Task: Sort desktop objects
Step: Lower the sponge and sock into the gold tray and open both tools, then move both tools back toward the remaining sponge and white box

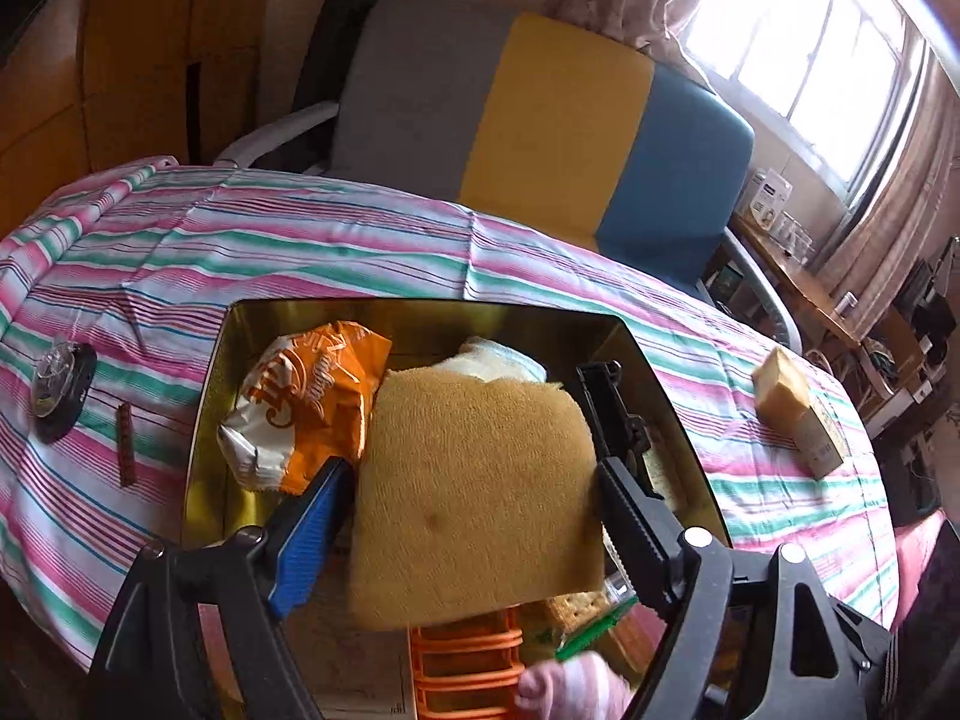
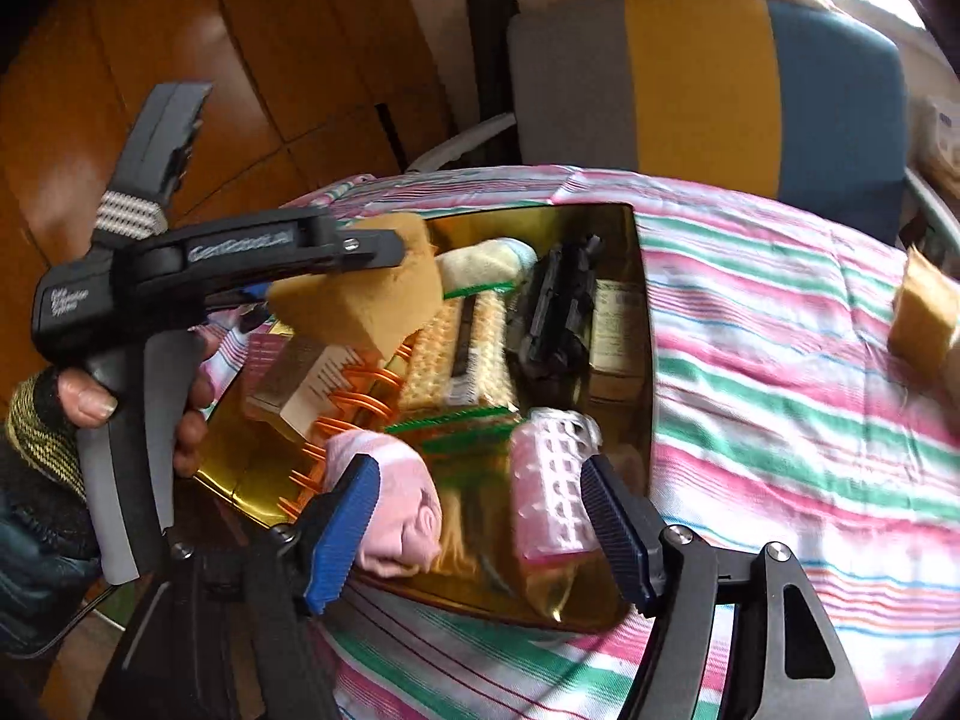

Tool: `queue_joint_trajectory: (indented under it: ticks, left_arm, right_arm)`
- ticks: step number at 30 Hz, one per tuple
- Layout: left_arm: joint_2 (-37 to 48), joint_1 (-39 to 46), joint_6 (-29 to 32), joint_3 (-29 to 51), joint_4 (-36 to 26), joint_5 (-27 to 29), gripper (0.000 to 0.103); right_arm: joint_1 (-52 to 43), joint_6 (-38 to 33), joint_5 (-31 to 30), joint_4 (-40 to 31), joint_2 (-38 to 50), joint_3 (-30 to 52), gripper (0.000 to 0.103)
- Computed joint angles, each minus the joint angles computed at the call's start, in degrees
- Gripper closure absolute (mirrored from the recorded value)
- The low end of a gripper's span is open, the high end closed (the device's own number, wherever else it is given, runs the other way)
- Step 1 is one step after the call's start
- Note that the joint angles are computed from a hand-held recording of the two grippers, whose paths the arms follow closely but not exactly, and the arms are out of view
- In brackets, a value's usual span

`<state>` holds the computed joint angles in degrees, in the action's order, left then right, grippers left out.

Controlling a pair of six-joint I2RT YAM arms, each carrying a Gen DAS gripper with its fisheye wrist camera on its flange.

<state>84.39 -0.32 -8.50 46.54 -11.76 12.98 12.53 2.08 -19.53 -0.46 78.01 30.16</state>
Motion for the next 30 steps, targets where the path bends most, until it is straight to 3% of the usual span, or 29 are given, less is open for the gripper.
queue_joint_trajectory:
  ticks: [4, 12, 19, 24, 27, 30]
  left_arm:
    - [-5.36, 0.71, -1.0, -4.09, -0.05, 0.15, 0.02]
    - [-15.62, -4.31, -1.08, -10.62, -1.74, -7.64, 0.02]
    - [-12.19, -7.88, -1.9, -9.6, 0.76, -11.25, 0.024]
    - [-6.4, -8.62, -1.26, -3.7, 3.96, -12.03, 0.025]
    - [-4.66, -7.43, -1.01, -0.32, 3.85, -8.57, 0.018]
    - [-4.09, -7.33, -0.17, 1.75, 2.1, -10.26, 0.015]
  right_arm:
    - [-4.9, 0.11, -3.15, -0.77, -4.05, -3.11, 0.029]
    - [-17.64, -3.35, -7.84, -5.6, -10.48, -6.93, 0.026]
    - [-30.86, -8.16, -11.33, -7.72, -9.07, -8.44, 0.026]
    - [-36.94, -12.18, -12.65, -9.08, -8.25, -8.77, 0.026]
    - [-39.23, -13.63, -12.85, -9.4, -7.1, -8.38, 0.026]
    - [-41.4, -14.44, -13.31, -9.33, -4.82, -7.47, 0.026]
